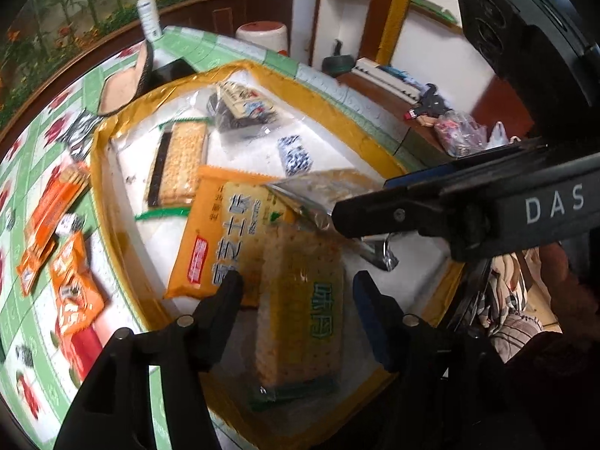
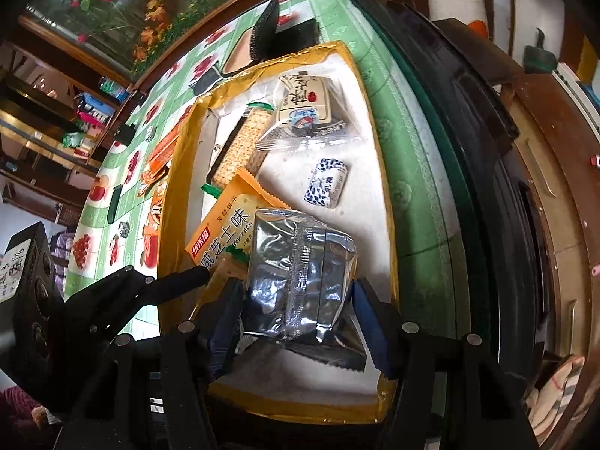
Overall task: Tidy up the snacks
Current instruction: 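Carry the cracker pack and foil bag into the yellow box and open both grippers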
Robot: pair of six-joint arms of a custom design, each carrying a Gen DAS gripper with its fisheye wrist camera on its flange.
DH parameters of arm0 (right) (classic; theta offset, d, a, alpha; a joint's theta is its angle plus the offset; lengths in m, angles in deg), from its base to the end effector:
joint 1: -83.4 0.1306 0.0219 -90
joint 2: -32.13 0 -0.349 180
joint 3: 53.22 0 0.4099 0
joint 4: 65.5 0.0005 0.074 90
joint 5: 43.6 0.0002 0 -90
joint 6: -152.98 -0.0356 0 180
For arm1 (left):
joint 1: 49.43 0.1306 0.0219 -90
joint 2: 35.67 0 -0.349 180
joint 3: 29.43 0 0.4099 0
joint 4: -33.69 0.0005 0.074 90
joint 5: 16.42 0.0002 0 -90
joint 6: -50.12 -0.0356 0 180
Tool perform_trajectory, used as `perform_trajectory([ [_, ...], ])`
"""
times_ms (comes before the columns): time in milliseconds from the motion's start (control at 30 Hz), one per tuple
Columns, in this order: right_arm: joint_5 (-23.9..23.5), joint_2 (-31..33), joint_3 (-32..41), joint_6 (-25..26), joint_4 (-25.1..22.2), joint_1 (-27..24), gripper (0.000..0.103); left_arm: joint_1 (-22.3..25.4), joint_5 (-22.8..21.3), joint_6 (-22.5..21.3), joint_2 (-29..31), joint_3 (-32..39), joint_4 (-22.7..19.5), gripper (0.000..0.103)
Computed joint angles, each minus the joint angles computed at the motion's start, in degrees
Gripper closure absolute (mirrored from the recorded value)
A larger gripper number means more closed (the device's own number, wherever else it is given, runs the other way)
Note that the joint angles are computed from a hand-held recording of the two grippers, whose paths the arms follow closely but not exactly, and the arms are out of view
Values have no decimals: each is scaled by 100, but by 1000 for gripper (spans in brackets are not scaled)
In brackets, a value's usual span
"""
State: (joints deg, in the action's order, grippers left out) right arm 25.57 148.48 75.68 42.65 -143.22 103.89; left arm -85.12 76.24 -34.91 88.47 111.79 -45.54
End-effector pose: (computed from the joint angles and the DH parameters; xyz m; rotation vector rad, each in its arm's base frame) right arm 0.5782 0.2290 0.4350 -0.1164 2.7802 0.6924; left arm 0.5353 -0.3871 0.4429 0.7266 2.5868 -0.2899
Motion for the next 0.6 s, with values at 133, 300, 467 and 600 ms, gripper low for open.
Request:
perform_trajectory([
  [133, 342, -75, 29, -291, 10, 38, 39, 105, 290, -188, -8, 2, 182, 42],
  [300, 837, -143, 147, -720, 94, 117, 36, 259, 593, -382, -291, -343, 494, 42],
  [467, 1041, -130, 242, -1022, 103, 306, 36, 505, 959, -212, -748, -965, 889, 42],
  [600, 1186, -11, 465, -1124, 70, 492, 36, 739, 1105, 32, -1240, -1601, 1279, 42],
])
